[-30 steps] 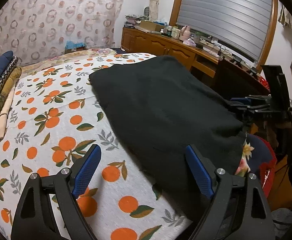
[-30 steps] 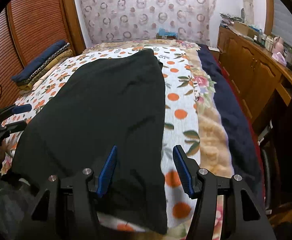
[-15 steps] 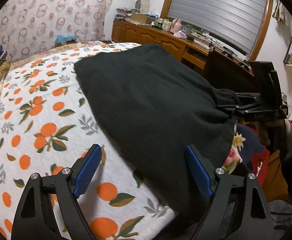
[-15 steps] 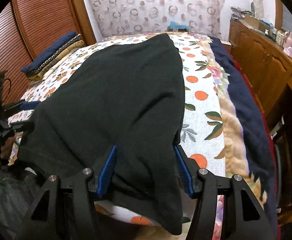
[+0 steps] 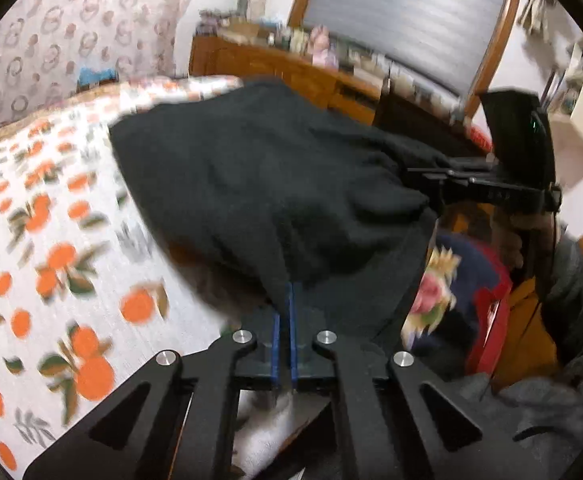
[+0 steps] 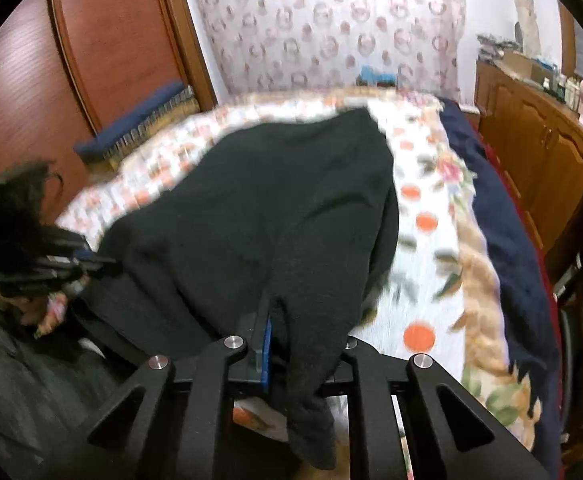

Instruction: Fold small clothes

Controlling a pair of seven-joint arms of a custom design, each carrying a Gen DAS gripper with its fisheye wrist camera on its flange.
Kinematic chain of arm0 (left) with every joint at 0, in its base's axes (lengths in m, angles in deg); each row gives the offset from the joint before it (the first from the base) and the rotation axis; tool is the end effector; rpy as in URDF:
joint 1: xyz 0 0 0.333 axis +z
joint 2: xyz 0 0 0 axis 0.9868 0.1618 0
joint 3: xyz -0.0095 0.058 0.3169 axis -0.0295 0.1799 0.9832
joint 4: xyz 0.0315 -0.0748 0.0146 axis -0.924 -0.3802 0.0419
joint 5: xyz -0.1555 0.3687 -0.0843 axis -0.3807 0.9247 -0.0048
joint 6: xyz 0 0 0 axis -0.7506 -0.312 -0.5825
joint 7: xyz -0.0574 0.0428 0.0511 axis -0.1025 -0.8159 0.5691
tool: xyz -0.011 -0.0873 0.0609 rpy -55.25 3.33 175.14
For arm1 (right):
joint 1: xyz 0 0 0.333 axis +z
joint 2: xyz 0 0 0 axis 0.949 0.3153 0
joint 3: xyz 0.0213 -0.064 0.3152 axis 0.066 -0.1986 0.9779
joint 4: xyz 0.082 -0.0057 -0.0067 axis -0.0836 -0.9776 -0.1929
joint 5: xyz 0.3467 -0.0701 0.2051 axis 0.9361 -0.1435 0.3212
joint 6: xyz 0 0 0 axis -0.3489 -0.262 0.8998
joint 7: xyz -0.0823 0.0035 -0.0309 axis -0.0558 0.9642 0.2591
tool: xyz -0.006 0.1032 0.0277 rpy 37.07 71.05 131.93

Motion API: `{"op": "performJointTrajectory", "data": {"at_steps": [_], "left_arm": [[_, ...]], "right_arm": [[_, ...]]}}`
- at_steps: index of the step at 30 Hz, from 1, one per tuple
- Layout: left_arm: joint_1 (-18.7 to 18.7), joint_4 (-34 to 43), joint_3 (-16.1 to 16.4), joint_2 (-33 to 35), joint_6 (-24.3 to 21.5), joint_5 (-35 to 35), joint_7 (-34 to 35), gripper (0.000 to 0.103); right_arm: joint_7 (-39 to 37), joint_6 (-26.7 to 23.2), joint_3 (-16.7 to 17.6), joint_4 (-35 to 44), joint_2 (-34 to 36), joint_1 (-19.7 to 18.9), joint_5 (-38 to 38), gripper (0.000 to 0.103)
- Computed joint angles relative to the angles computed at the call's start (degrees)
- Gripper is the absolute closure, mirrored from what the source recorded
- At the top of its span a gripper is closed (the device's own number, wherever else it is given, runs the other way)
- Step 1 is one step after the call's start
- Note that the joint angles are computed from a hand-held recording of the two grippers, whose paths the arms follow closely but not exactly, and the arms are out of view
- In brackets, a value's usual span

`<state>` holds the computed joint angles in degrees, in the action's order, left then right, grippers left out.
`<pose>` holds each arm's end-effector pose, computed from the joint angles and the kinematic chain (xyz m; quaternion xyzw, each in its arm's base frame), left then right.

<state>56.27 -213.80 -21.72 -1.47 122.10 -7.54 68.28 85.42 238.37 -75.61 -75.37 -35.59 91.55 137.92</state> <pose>0.4635 -0.2523 0.4944 -0.5201 0.7480 -0.4048 0.0783 0.4650 0.0629 0.4966 -0.7797 0.4531 -0.1329 0.4112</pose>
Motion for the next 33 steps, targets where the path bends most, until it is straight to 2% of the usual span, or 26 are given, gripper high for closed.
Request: {"op": "performJointTrajectory", "data": {"at_steps": [4, 6, 8, 10, 11, 12, 13, 14, 15, 16, 17, 18, 21, 24, 28, 29, 30, 31, 33], "left_arm": [[-0.4, 4.6, 2.6, 0.9, 0.8, -5.8, 4.6, 0.099], [1.6, 8.1, 2.5, 3.0, 0.6, -5.2, 4.0, 0.099], [4.1, 11.9, 2.3, 5.7, 0.0, -4.5, 2.5, 0.099], [7.7, 15.9, 1.2, 9.5, -0.5, 2.2, -5.1, 0.099], [9.2, 17.3, 0.7, 11.1, -0.9, 6.8, -9.5, 0.099], [10.7, 18.9, 0.5, 12.9, -1.5, 14.6, -16.8, 0.096], [11.6, 19.8, 0.3, 14.0, -2.0, 18.4, -20.0, 0.094], [12.6, 21.0, 0.0, 15.0, -2.8, 18.8, -20.4, 0.089], [13.5, 21.4, -0.5, 15.5, -3.2, 19.2, -20.9, 0.077], [14.2, 21.0, -0.9, 15.5, -2.1, 20.3, -21.8, 0.070], [14.6, 20.1, -1.2, 15.3, -0.2, 21.9, -22.7, 0.058], [15.0, 19.8, -1.6, 15.3, 0.9, 22.6, -22.7, 0.057], [16.5, 19.5, -2.6, 15.0, -0.1, 20.4, -19.1, 0.057], [16.8, 18.5, -2.6, 14.5, -1.7, 22.6, -18.9, 0.057], [16.8, 16.9, -2.9, 13.2, -4.7, 18.7, -13.9, 0.056], [16.7, 16.5, -2.9, 12.9, -5.4, 17.5, -12.4, 0.049], [16.5, 16.3, -2.8, 12.8, -5.9, 16.9, -11.7, 0.032], [16.4, 16.0, -2.8, 12.7, -6.2, 16.5, -10.9, 0.025], [16.0, 15.9, -2.7, 12.8, -6.4, 17.3, -10.8, 0.022]], "right_arm": [[-4.8, -2.6, -2.4, 6.0, 1.4, 1.6, 6.0, 0.089], [-5.7, -4.2, -2.5, 11.4, 4.9, 1.2, 8.8, 0.089], [-3.4, -6.4, -1.9, 18.0, 10.1, 0.0, 9.5, 0.089], [1.4, -8.3, -0.6, 25.6, 16.6, -1.6, 7.5, 0.089], [4.3, -7.2, 0.5, 28.9, 19.8, -2.3, 5.4, 0.086], [7.4, -6.3, 1.6, 32.4, 23.1, -2.9, 2.7, 0.078], [10.8, -5.4, 2.5, 35.6, 26.2, -3.3, -0.8, 0.073], [14.0, -3.8, 3.3, 37.4, 28.1, -3.5, -4.0, 0.061], [16.8, -2.3, 3.9, 38.8, 29.7, -3.6, -7.3, 0.054], [17.5, -1.0, 4.6, 39.5, 30.5, -4.0, -8.7, 0.053], [17.1, 0.7, 5.4, 39.2, 30.4, -4.4, -9.0, 0.050], [17.0, 2.8, 6.3, 38.4, 30.1, -4.6, -9.4, 0.043], [12.9, 4.7, 9.0, 35.4, 28.4, -6.6, -7.8, 0.039], [12.0, 3.8, 10.6, 34.6, 28.8, -8.4, -9.9, 0.039], [10.9, -0.2, 12.2, 38.8, 32.6, -10.6, -10.7, 0.039], [10.5, -1.5, 12.6, 40.0, 33.4, -11.3, -10.6, 0.039], [9.4, -4.0, 12.7, 41.4, 33.7, -12.6, -9.9, 0.039], [8.9, -5.7, 12.9, 42.5, 34.3, -13.1, -9.4, 0.039], [8.2, -8.8, 13.2, 44.7, 35.4, -13.9, -9.6, 0.039]]}}
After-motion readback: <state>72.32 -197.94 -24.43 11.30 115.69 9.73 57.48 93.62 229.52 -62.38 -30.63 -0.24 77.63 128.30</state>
